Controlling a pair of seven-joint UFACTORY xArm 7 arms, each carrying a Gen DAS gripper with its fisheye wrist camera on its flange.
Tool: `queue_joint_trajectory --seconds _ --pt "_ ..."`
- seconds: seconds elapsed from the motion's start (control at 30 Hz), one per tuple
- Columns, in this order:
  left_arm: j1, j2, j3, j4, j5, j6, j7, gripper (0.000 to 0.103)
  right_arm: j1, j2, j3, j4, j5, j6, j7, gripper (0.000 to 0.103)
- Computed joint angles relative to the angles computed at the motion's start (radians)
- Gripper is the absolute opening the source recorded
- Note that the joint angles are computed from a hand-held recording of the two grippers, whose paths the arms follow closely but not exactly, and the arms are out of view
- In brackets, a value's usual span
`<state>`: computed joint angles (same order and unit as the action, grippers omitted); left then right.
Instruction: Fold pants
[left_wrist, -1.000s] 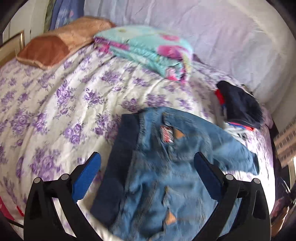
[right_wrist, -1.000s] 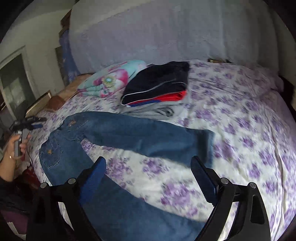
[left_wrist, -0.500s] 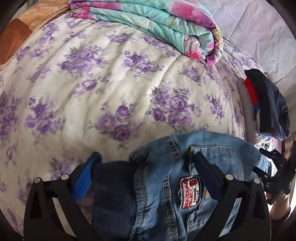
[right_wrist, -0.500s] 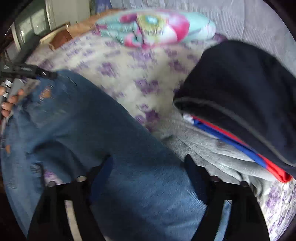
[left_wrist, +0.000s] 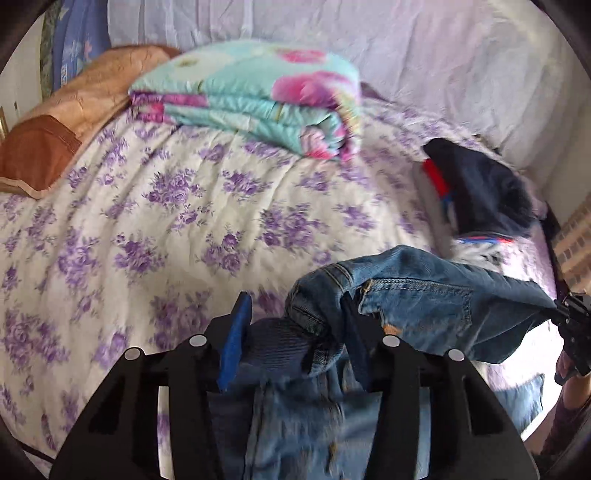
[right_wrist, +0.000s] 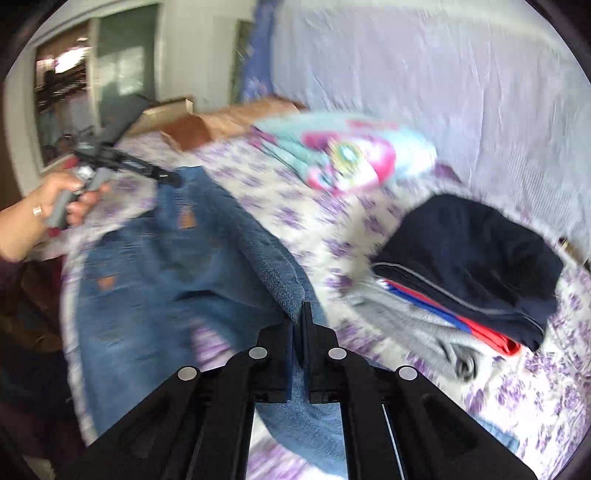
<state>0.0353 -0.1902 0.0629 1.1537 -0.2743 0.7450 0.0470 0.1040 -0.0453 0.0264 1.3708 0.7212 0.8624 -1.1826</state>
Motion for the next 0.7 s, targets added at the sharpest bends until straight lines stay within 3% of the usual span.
queue_joint_trajectory --seconds 0.13,0.17,0.23,0.3,0.47,0.53,0.7 --pt "-0.016 -0.226 0.013 -0.188 -0.049 0.026 0.016 0.054 0.020 -0.272 -0.055 -0.298 0.084 0.069 -0.158 0.005" --pt "-0.015 -0.281 0.012 -0.237 -0.044 0.037 -0.003 0.065 0.034 -0.327 -0.066 -0.366 0.085 0.072 -0.171 0.005" --pt "-0.025 -0.397 0.035 -0.349 -0.080 0.061 -0.036 0.076 0.060 -0.390 -0.089 -0.470 0.089 0.089 -0.169 0.005" --pt "-0.038 -0.477 0.070 -0.429 -0.124 0.091 -0.064 0.078 0.083 -0.424 -0.105 -0.553 0.107 0.070 -0.164 0.005" --pt "-0.059 -0.641 0.141 -0.597 -0.265 0.092 -0.136 0.084 0.136 -0.449 -0.114 -0.667 0.181 -0.044 -0.149 0.005" --pt "-0.100 -0.672 0.168 -0.618 -0.327 0.064 -0.124 0.085 0.154 -0.452 -0.126 -0.690 0.202 -0.060 -0.148 0.006" --pt "-0.166 -0.589 0.147 -0.576 -0.399 -0.072 -0.141 0.091 0.170 -0.451 -0.148 -0.716 0.225 -0.074 -0.171 0.006"
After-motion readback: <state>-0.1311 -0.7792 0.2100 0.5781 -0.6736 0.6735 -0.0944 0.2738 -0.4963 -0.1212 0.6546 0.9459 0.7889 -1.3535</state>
